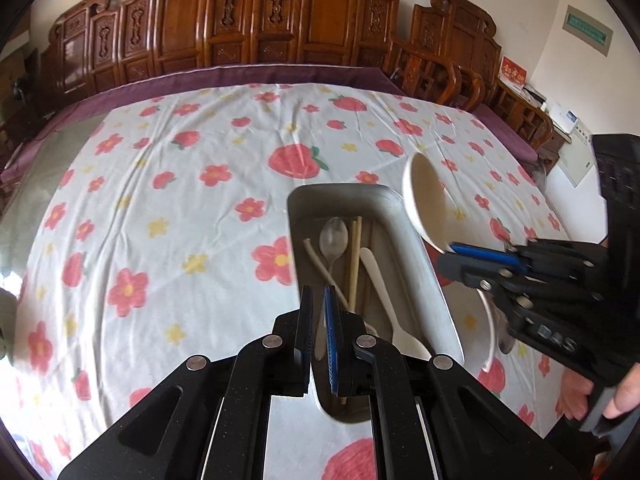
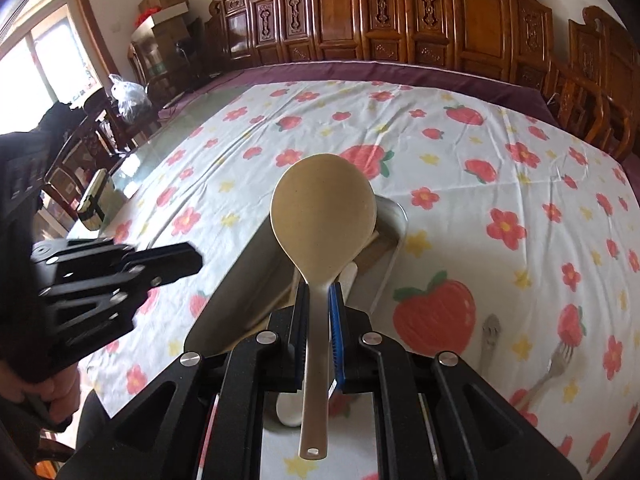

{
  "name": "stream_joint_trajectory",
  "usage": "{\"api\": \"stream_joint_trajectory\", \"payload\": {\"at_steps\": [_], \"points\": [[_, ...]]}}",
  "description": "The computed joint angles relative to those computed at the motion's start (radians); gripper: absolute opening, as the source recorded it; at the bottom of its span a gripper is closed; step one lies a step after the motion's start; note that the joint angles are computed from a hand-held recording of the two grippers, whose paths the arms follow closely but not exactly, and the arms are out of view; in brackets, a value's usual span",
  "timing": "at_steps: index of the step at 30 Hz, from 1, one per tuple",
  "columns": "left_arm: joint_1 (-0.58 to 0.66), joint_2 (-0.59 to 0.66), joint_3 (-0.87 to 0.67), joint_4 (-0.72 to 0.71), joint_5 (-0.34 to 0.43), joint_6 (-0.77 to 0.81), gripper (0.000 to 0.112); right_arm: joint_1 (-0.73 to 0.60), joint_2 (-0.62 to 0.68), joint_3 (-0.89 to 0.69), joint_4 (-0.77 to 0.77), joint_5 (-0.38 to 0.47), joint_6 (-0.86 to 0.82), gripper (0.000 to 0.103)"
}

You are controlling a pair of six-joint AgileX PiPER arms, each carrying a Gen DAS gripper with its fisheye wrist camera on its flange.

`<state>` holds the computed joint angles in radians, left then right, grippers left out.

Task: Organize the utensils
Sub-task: 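Carry the chopstick and white spoon over the metal box with both tools, then open the left tool to drop the chopstick into the box, then open the right tool to drop the white spoon into the box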

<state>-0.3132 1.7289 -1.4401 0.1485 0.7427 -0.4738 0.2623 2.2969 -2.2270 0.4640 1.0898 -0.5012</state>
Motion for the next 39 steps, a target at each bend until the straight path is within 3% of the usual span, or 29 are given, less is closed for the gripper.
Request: {"api": "stream_joint_trajectory", "payload": {"at_steps": [11, 21, 24, 25, 29, 39], "points": [[0.007, -0.083, 0.065, 0.047, 0.008, -0.04, 0.005, 0.039, 0.15, -0.252, -0.021, 0.105, 0.096, 0.013], [0.004, -0.107, 0.076, 0.061, 0.018, -0.053, 0.005, 0.048, 0.164, -0.267, -0.032, 0.12, 0.09, 0.016], [-0.004, -0.111, 0.073, 0.068, 0.025, -0.061, 0.005, 0.044, 0.131, -0.205, -0.029, 0.082, 0.063, 0.026], [-0.007, -0.112, 0.071, 0.07, 0.029, -0.064, 0.005, 0.042, 0.104, -0.153, -0.028, 0.045, 0.047, 0.026], [-0.027, -0.119, 0.065, 0.086, 0.042, -0.082, 0.005, 0.013, 0.057, -0.08, -0.004, 0.024, 0.022, 0.026], [-0.104, -0.111, 0.015, 0.125, 0.071, -0.141, 0.01, -0.134, -0.248, 0.391, 0.051, -0.133, -0.201, 0.026]]}}
